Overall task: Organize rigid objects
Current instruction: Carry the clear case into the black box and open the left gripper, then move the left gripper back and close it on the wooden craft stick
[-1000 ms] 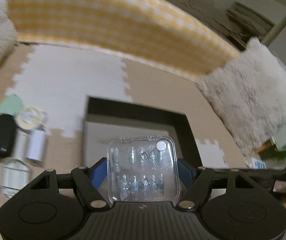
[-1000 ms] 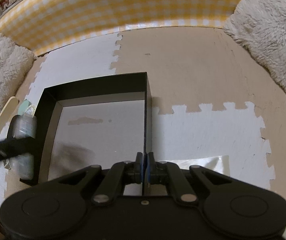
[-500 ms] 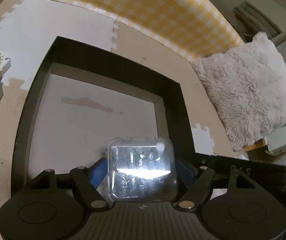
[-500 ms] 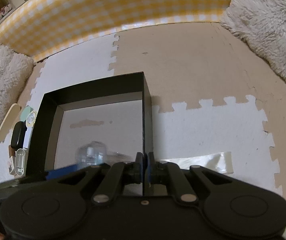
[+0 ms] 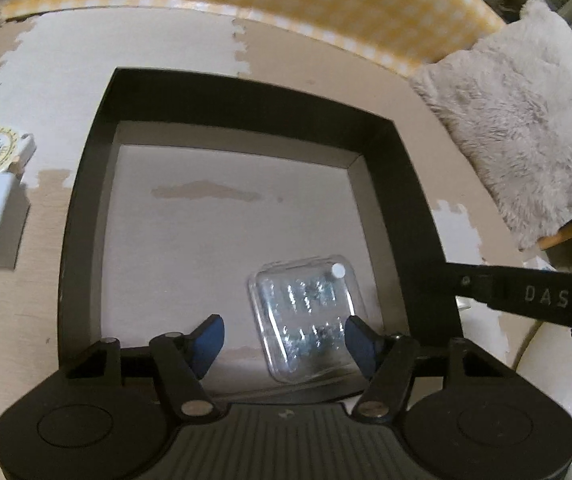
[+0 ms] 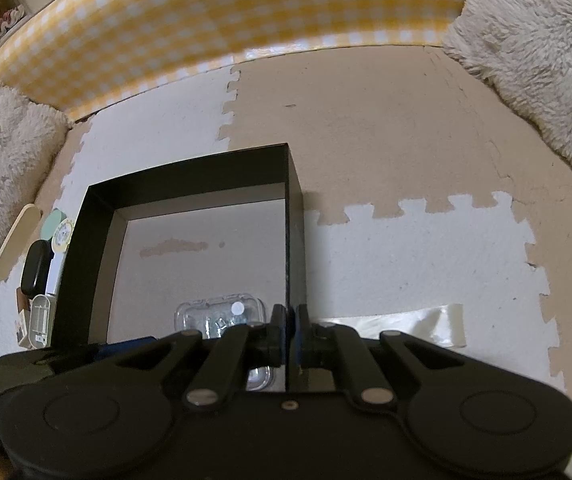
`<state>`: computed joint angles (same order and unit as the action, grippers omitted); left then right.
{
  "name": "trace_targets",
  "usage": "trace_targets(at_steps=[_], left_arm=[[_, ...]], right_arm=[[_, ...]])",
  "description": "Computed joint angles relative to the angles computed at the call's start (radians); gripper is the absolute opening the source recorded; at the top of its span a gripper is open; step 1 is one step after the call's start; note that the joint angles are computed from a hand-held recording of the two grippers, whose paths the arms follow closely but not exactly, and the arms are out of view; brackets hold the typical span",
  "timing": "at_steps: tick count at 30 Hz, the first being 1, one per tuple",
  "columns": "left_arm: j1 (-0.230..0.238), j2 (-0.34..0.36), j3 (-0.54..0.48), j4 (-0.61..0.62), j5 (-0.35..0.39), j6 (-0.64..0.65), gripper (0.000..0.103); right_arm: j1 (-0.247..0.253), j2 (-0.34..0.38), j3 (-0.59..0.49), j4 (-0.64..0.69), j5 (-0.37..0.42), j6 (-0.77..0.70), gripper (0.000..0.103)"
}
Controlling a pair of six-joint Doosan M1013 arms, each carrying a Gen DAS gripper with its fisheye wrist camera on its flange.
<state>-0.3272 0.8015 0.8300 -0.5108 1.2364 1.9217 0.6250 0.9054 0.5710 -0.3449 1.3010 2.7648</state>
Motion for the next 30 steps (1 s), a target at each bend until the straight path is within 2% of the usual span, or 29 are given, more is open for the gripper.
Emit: trace_targets(at_steps=[4, 8, 11, 18, 22, 30], left_arm=[[0.001, 0.021, -0.031, -0.041, 0.036, 0.035, 0.066], [0.009, 0.035, -0.039, -0.131, 0.089, 0.064, 0.063], [0.002, 0.019, -0.005, -0.134, 0.054, 0.11, 0.062], [0.001, 0.019, -0.006, -0.144, 0.059, 0.101, 0.062], [0.002, 0.009, 0.002, -0.136, 0.043, 0.113, 0.065], [0.011, -0.059, 0.071, -0.095, -0.061, 0.223, 0.085]], right_arm=[[0.0, 0.003, -0.005, 0.0, 0.003, 0.0, 0.005], [0.0, 0.001, -0.002, -0.001, 0.001, 0.0, 0.005], [0.0, 0.003, -0.004, 0.0, 0.003, -0.001, 0.005], [0.0, 0.002, -0.003, -0.001, 0.003, -0.002, 0.005], [-0.001, -0.001, 0.003, 0.001, -0.005, 0.003, 0.005], [-0.003, -0.007, 0.015, 0.006, -0.019, 0.009, 0.005]])
